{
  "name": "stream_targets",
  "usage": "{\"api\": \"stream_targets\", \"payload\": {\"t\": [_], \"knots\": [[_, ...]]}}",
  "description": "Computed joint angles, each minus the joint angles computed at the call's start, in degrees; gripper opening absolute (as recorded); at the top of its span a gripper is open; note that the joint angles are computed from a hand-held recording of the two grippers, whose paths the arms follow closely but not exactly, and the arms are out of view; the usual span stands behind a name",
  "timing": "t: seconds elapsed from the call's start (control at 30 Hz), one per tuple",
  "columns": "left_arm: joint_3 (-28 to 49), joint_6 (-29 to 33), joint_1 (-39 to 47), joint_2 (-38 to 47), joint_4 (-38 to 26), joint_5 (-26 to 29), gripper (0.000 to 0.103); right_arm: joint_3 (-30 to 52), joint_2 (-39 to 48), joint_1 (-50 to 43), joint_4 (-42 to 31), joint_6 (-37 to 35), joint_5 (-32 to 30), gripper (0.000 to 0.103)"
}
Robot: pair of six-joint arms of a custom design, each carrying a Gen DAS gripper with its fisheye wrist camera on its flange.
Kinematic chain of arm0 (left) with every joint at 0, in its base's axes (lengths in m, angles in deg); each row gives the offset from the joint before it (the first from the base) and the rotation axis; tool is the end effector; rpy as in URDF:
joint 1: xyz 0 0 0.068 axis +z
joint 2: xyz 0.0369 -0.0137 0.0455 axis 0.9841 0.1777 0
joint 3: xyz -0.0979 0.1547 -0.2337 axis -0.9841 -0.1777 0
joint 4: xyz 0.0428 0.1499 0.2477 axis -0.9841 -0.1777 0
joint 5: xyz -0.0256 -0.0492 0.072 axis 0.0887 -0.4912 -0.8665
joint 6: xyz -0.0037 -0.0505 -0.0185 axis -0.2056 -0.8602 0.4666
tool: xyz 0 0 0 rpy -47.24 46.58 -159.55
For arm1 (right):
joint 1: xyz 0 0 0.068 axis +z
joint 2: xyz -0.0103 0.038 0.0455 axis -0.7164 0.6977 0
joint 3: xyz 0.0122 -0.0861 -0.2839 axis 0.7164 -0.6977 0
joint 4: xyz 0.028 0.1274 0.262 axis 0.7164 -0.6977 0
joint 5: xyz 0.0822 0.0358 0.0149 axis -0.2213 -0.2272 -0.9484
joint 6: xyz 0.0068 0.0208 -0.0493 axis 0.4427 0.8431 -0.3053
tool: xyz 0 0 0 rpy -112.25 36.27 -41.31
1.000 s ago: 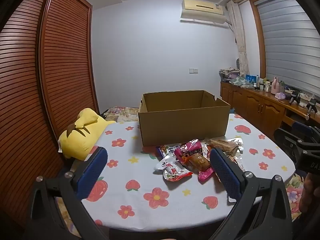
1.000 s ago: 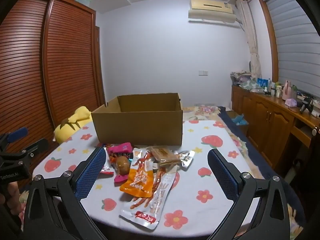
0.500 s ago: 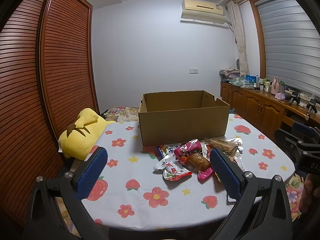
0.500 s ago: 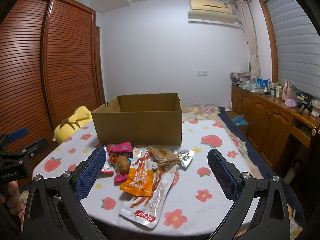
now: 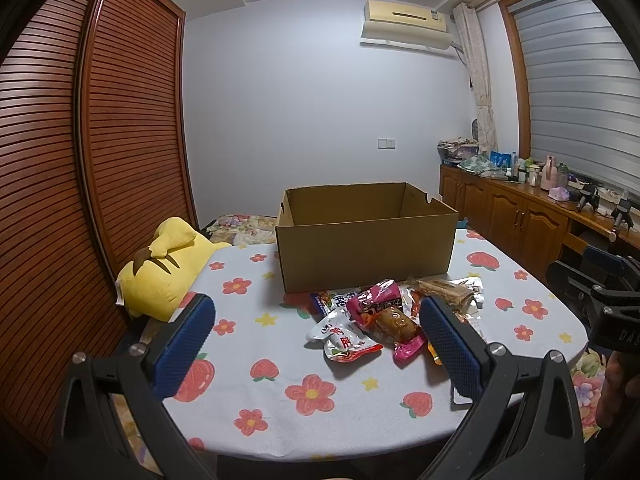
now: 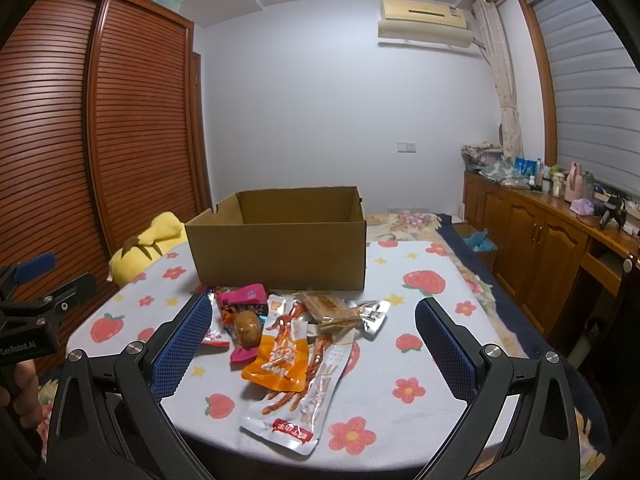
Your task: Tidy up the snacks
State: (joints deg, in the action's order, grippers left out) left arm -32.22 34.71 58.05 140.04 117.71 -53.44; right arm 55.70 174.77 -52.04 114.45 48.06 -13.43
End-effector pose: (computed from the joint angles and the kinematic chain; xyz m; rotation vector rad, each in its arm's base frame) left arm 0.2546 -0.0809 0.1317 -0.1889 1.9240 0.1828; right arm 0.3189 -0.0177 0.1356 -0.3679 1.8991 0.3273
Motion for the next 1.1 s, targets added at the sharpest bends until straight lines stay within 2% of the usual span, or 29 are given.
{"api": "stream_targets", "payload": {"t": [1.1], "knots": [[0.27,-0.23,-0.69,-0.34,-0.53,-0.59,0.103,-0.79,-1.93,0.98,-0.57,0.24,0.66,0.103]]}}
